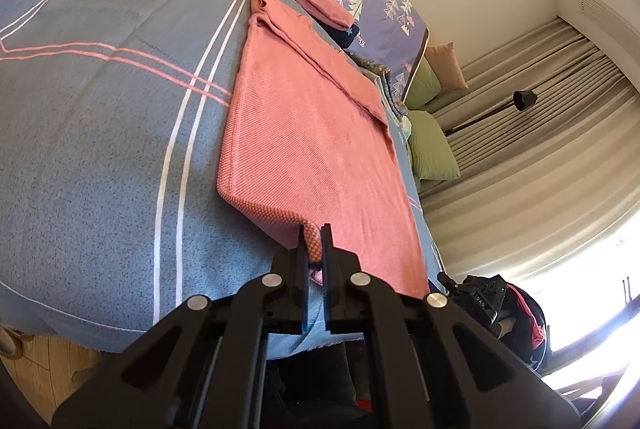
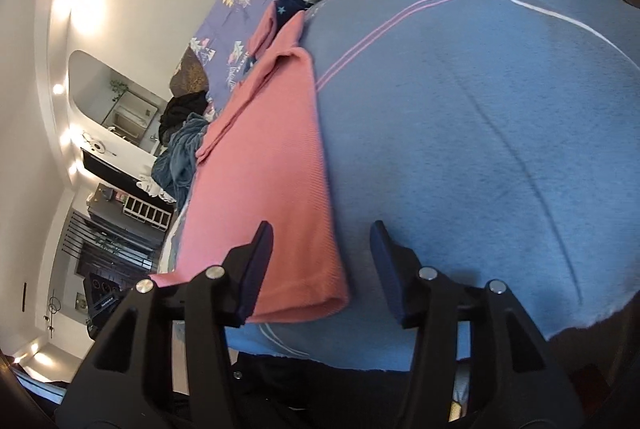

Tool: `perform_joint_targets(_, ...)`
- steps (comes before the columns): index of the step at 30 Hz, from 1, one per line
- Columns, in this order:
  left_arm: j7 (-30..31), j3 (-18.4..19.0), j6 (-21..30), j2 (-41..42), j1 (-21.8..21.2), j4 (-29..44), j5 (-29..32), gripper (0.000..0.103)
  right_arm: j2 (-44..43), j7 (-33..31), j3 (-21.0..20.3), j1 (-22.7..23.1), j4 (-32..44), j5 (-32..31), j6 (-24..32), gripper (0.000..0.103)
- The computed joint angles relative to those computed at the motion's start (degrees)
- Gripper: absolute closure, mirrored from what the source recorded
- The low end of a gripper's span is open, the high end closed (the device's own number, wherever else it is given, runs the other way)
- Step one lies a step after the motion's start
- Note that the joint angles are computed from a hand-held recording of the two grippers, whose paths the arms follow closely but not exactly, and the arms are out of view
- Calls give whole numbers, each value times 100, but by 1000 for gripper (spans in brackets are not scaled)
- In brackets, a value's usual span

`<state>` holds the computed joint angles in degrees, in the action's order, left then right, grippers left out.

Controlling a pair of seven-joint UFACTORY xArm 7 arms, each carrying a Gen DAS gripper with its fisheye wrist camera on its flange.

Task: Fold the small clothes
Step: 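Lift the hem with both grippers and fold it toward the collar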

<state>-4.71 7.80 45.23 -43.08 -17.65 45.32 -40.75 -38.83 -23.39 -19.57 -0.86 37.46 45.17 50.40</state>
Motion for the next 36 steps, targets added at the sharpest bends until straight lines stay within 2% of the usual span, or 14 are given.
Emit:
perform_joint_targets(4,-27,0,14,-27,11,-21,12,99,67,-127,-3,88,72,-125,314,53)
perform_joint_targets(6,-35,1,22,-24,13,-18,24,99,158,-170,-41,127,139,-32,437,58)
perform_joint_targets(10,-82,-10,36,-17,24,-21,38,99,409,-266,-118,142,231,247,780,89)
perform_joint_targets(13,-99,-16,35,0,36,-1,58,99,438,-305,-102,19,134,546,789,96)
perform_joint_targets(17,-116,13,54,25,42,0,51,99,418,-344,-109,-102,56,875,888,98)
perform_joint_targets(27,68,70,-114,184,-56,204,-113,99,630,-680,-310,-150,284,2279,1484,98)
perform_joint_targets(31,207,125,-230,315,-142,322,-296,99,799,-811,-282,-191,507,2758,1698,99)
perform_joint_targets(36,329,108,-326,437,-145,487,-342,99,1013,-922,-138,-310,757,3030,1824,99)
